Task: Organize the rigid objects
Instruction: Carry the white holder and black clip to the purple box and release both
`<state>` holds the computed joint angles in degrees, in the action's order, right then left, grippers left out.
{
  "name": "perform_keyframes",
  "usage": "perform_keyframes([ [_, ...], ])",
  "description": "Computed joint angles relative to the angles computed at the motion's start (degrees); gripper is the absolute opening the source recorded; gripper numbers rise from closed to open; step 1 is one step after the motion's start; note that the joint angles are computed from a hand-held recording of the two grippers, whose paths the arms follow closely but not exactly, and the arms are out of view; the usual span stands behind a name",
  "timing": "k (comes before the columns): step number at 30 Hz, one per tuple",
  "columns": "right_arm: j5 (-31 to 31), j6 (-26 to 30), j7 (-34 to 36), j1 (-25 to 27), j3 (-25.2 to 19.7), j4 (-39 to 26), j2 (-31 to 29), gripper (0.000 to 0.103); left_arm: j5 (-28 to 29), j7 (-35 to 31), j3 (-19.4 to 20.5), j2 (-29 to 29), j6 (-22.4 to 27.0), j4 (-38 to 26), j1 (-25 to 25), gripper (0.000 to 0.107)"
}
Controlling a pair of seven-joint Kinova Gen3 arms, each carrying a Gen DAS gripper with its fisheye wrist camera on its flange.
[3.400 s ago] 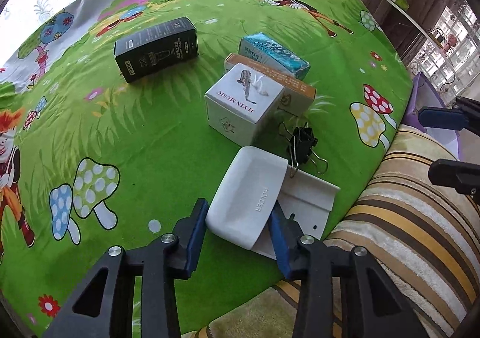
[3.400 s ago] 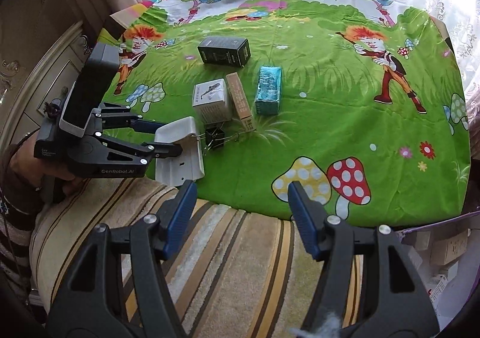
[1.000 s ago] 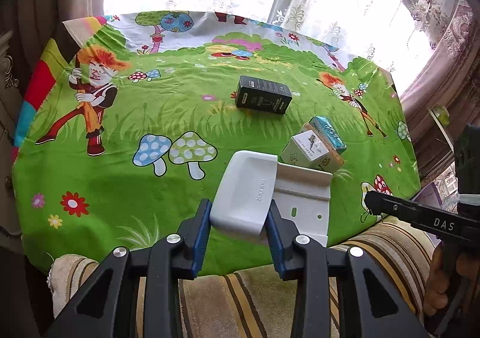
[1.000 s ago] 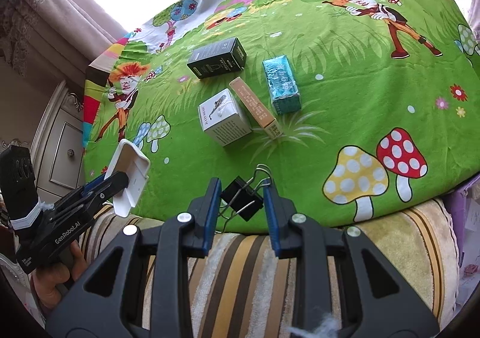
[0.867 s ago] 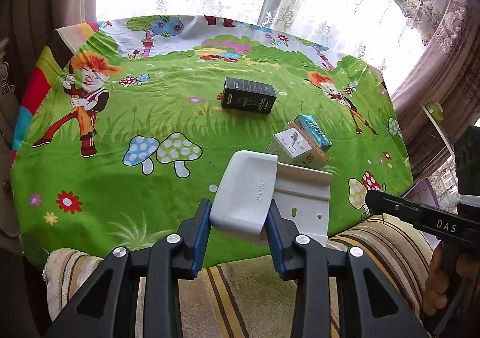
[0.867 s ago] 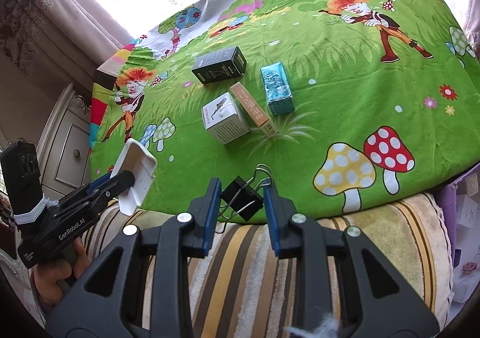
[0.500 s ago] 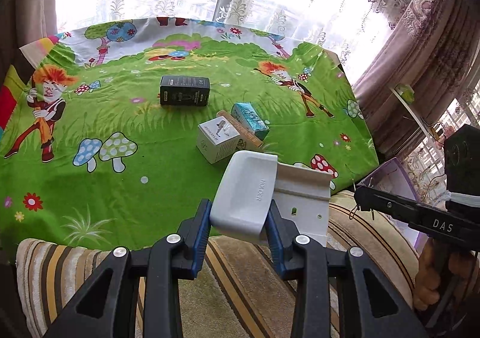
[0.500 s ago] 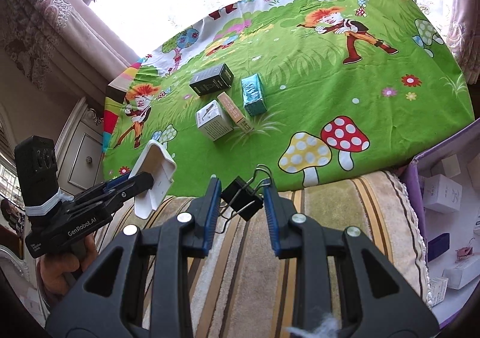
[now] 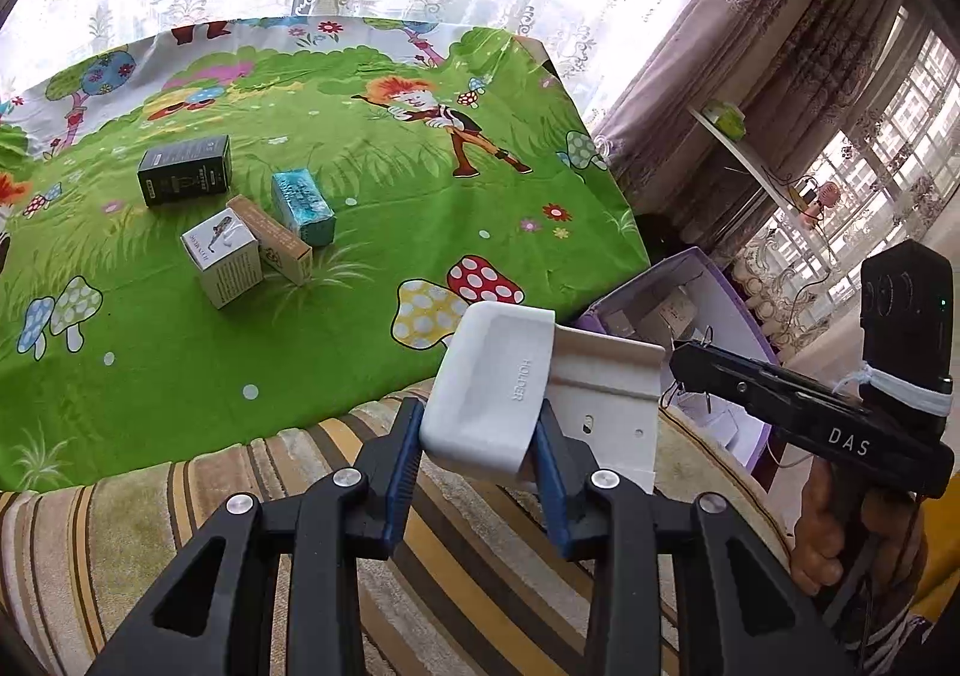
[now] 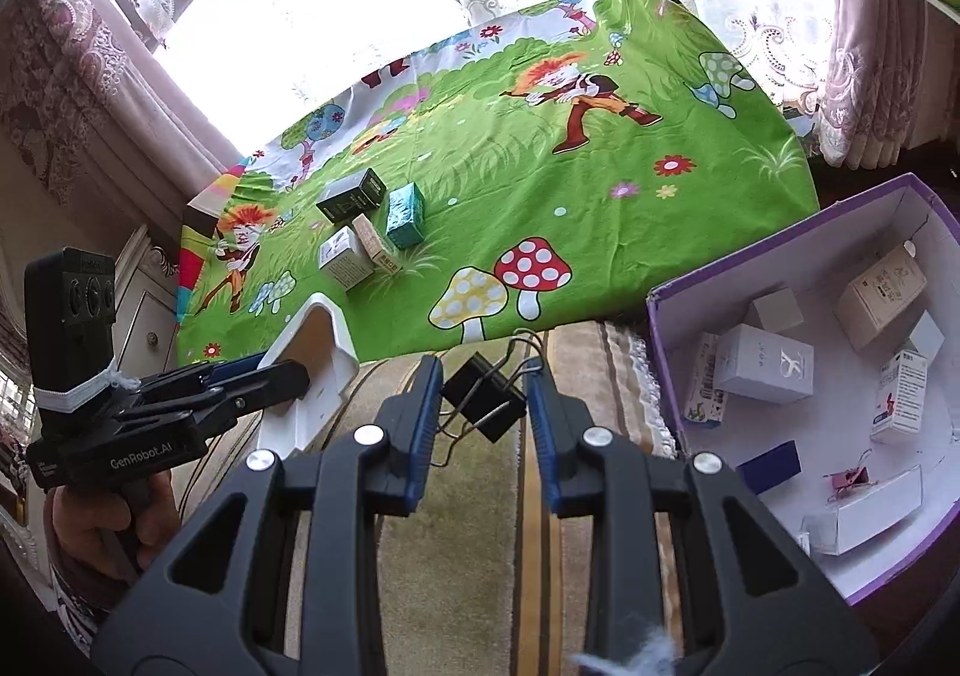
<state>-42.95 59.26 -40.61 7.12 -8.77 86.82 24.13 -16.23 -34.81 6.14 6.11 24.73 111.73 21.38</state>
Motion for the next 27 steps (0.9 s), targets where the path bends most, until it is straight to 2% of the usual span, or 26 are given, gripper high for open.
perform_keyframes([
  [4, -0.11, -0.01, 0.56, 2.22, 1.1, -0.28, 0.54, 0.033, 3.35, -4.01, 1.27, 2.43, 0.95, -3.03, -0.16, 0.037],
  [7, 0.82, -1.96, 0.15, 3.13, 2.03, 0.02, 0.49, 0.033, 6.53, -7.04, 1.68, 3.76, 1.04, -4.61, -0.27, 0.037],
  [15, 6.41, -13.22, -1.87, 2.66, 3.37, 3.08, -1.98, 0.033, 14.5, -15.61, 2.97, 8.18, 2.62, -9.95, -0.6, 0.037],
  [18, 8.61, -17.48, -2.95, 2.36, 3.38, 4.29, -2.8, 0.033, 15.21, -16.98, 2.61, 10.22, 4.13, -12.76, 0.75, 0.037],
  [24, 10.84, -19.58, -4.69, 3.21, 2.62, 4.59, -2.69, 0.033, 18.85, -22.09, 3.87, 13.21, 4.42, -16.47, 0.68, 0.037],
  [27, 11.33, -20.1, -5.98, 3.38, 2.54, 4.52, -2.58, 0.033, 23.69, -27.54, 6.52, 14.18, 3.16, -16.76, -2.03, 0.041],
])
